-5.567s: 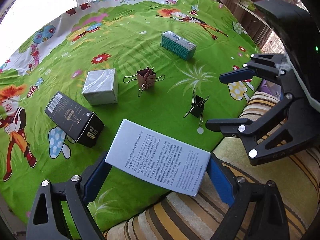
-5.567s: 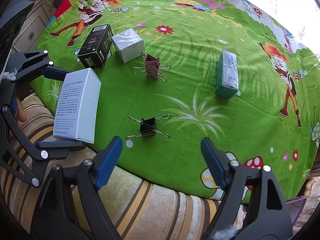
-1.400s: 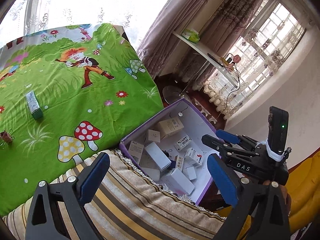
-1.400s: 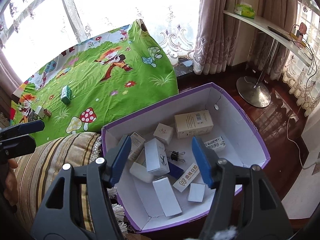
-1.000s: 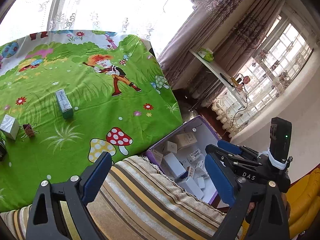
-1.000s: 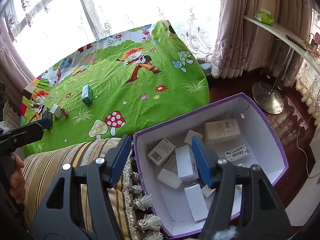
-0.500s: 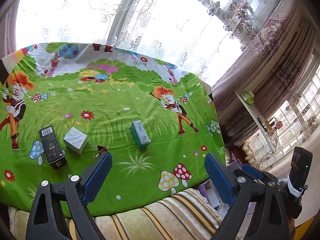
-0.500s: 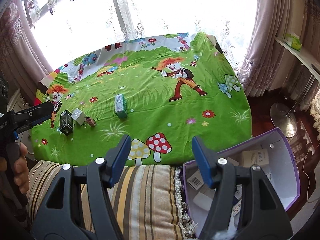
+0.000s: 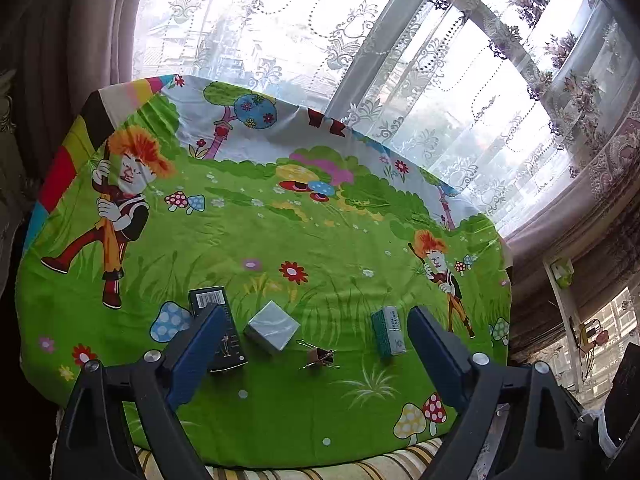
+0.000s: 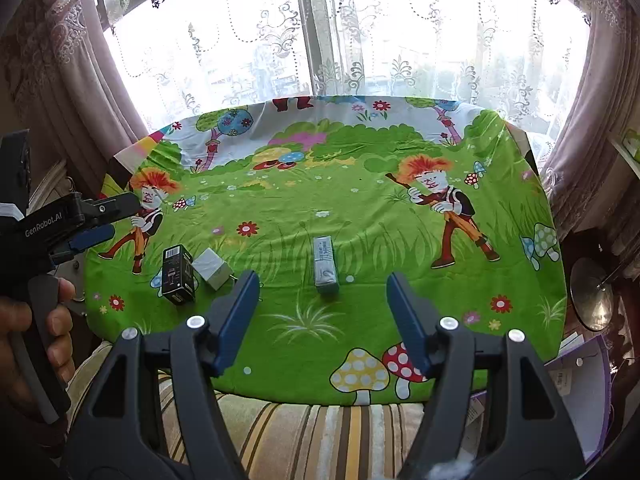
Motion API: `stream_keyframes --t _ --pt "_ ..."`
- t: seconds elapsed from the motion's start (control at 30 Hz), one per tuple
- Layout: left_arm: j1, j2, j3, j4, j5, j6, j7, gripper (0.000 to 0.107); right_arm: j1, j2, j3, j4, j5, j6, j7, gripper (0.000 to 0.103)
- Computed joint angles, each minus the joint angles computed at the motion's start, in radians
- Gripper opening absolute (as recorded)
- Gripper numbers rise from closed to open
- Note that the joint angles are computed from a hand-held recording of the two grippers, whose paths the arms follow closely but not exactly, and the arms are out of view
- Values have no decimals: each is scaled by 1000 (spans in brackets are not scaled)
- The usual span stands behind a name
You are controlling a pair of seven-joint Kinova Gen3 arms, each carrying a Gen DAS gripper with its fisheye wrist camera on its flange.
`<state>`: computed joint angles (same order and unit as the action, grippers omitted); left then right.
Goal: Organize rigid objects
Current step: 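Move both open tools back to the bed, then grasp the black box with the left tool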
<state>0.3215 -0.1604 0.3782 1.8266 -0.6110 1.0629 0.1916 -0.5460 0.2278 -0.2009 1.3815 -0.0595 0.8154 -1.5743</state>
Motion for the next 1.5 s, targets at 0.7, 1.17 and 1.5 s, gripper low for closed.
stream_keyframes --t 0.7,1.17,1.5 --pt "-101 11 -90 231 120 -178 80 70 -142 271 -36 -155 76 45 360 70" --pt "-82 75 -128 247 139 -213 63 70 -157 394 -40 -270 6 156 600 56" --pt "-37 128 -159 225 144 -174 31 56 -160 422 -21 -291 -30 209 581 45"
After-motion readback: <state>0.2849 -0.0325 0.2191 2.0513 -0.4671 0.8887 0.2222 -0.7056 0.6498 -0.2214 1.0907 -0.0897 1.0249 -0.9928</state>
